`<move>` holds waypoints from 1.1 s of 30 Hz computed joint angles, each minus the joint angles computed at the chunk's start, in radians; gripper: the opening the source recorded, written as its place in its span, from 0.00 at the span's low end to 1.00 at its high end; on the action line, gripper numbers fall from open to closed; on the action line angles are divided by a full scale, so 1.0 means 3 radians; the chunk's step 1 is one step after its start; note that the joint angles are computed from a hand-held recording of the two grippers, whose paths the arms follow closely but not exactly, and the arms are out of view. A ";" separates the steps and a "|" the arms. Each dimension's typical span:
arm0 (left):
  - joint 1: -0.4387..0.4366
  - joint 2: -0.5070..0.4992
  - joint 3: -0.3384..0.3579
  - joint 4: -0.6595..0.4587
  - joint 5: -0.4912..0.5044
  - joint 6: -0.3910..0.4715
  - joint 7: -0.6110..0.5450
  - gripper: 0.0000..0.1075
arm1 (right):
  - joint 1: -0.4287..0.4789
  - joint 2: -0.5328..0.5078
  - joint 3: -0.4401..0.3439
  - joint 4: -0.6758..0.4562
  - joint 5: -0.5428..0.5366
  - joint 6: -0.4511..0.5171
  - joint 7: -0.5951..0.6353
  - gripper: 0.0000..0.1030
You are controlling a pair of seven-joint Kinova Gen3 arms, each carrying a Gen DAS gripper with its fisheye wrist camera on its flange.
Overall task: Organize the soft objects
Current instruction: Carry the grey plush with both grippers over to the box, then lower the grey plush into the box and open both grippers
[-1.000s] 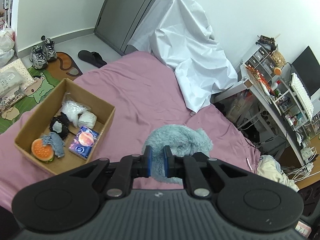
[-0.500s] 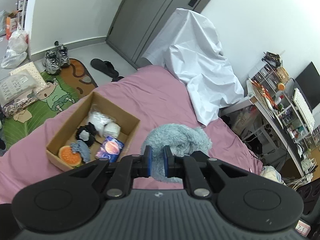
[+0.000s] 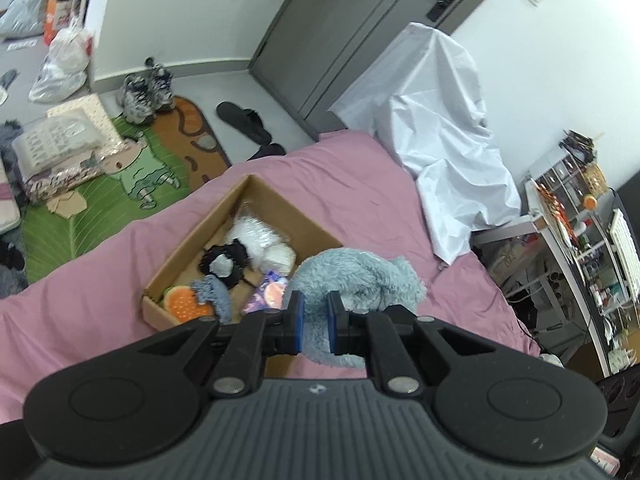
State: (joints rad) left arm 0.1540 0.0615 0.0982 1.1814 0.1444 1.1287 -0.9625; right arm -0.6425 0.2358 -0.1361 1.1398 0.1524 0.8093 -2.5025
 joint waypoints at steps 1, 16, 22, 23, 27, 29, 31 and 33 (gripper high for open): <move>-0.0020 -0.0001 -0.0015 0.0033 0.0025 -0.0006 -0.0008 0.10 | -0.0009 0.0032 -0.0006 -0.0026 -0.0002 0.0022 0.0006 0.23; -0.0229 0.0164 -0.0087 0.0270 0.0300 -0.0033 -0.0197 0.10 | -0.0133 0.0368 0.0067 -0.0249 -0.0057 0.0230 -0.0003 0.24; -0.0223 0.0411 -0.0058 0.0040 0.0258 0.0295 -0.0281 0.15 | -0.0013 0.0441 0.0050 -0.0271 -0.0291 0.0321 0.0040 0.35; -0.0226 0.0425 -0.0055 0.0022 0.0265 0.0319 -0.0308 0.16 | -0.0002 0.0424 0.0054 -0.0247 -0.0302 0.0312 0.0047 0.41; -0.0138 0.0432 -0.0067 -0.0031 0.0099 0.0369 -0.0211 0.32 | 0.0028 0.0347 0.0058 -0.0160 -0.0312 0.0266 0.0066 0.47; -0.0101 0.0422 -0.0066 -0.0059 0.0025 0.0389 -0.0175 0.39 | 0.0058 0.0314 0.0050 -0.0124 -0.0346 0.0270 0.0065 0.47; -0.0062 0.0417 -0.0061 -0.0090 -0.0044 0.0403 -0.0153 0.49 | 0.0059 0.0302 0.0055 -0.0129 -0.0334 0.0301 0.0056 0.47; -0.0030 0.0411 -0.0057 -0.0129 -0.0103 0.0430 -0.0131 0.56 | 0.0061 0.0278 0.0057 -0.0106 -0.0317 0.0309 0.0048 0.49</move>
State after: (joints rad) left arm 0.1450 0.1849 0.0813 1.1427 0.1134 1.2575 -1.0018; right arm -0.6242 0.3192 -0.1189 1.1081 0.0573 0.9019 -2.4883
